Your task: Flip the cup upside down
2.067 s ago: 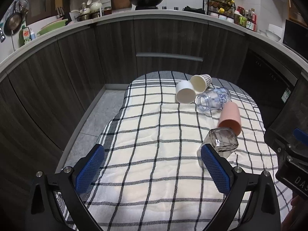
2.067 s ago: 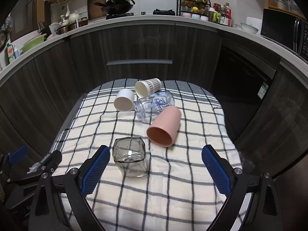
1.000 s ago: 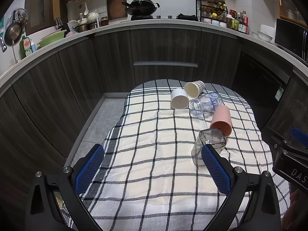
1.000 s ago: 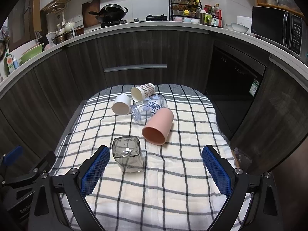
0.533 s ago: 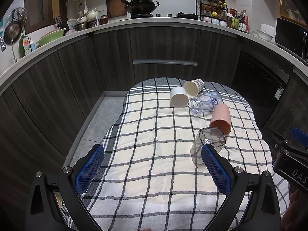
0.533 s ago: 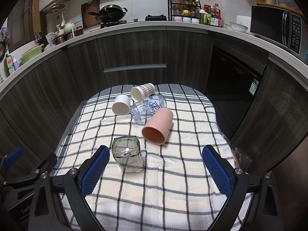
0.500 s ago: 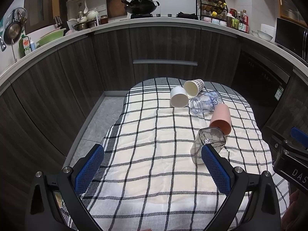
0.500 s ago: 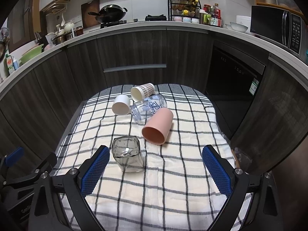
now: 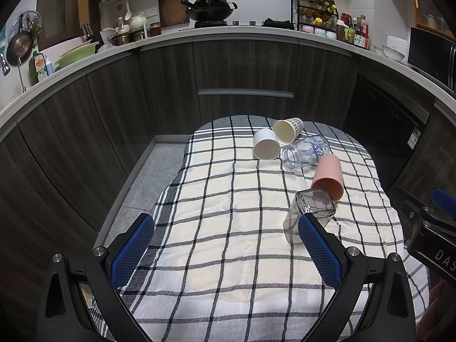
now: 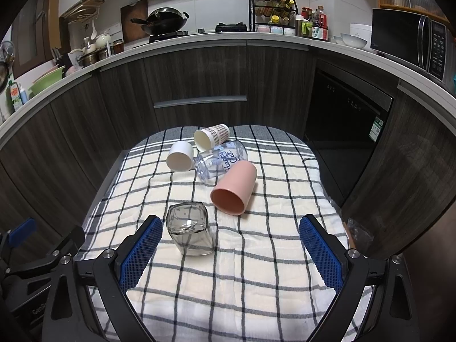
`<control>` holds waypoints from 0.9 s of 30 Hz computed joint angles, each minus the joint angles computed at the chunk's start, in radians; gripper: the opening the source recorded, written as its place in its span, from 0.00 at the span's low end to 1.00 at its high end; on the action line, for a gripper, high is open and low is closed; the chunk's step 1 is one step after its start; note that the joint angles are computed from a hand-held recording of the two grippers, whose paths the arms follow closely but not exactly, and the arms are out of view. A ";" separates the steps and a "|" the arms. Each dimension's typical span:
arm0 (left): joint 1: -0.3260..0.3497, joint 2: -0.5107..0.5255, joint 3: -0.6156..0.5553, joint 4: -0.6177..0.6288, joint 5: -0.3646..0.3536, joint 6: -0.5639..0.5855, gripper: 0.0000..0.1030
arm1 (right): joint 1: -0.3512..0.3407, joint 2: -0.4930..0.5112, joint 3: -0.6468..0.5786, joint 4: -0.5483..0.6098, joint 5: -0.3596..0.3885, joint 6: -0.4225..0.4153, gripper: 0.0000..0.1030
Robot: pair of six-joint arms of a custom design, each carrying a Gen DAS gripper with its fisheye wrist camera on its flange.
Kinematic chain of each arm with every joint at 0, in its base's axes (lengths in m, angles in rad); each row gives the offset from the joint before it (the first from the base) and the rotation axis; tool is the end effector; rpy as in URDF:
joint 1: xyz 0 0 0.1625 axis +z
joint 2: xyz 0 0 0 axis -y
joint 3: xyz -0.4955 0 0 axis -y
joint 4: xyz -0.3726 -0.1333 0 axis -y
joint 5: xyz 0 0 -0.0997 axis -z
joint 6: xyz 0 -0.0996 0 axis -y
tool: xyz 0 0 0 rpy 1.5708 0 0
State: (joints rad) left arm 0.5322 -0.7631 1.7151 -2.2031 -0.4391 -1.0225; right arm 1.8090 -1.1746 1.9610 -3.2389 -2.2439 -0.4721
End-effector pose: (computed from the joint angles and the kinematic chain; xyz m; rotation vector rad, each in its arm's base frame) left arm -0.4515 -0.5252 0.1299 0.2342 2.1188 -0.9792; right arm 0.2056 -0.5448 0.3833 0.4280 -2.2069 0.9488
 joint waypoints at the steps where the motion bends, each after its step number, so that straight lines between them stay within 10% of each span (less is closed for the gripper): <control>1: -0.001 0.000 0.000 0.000 0.000 0.000 1.00 | 0.001 0.000 0.000 -0.001 0.000 0.000 0.94; 27: 0.001 -0.004 0.005 0.000 0.001 -0.005 1.00 | 0.002 -0.003 -0.002 0.010 -0.001 0.011 0.94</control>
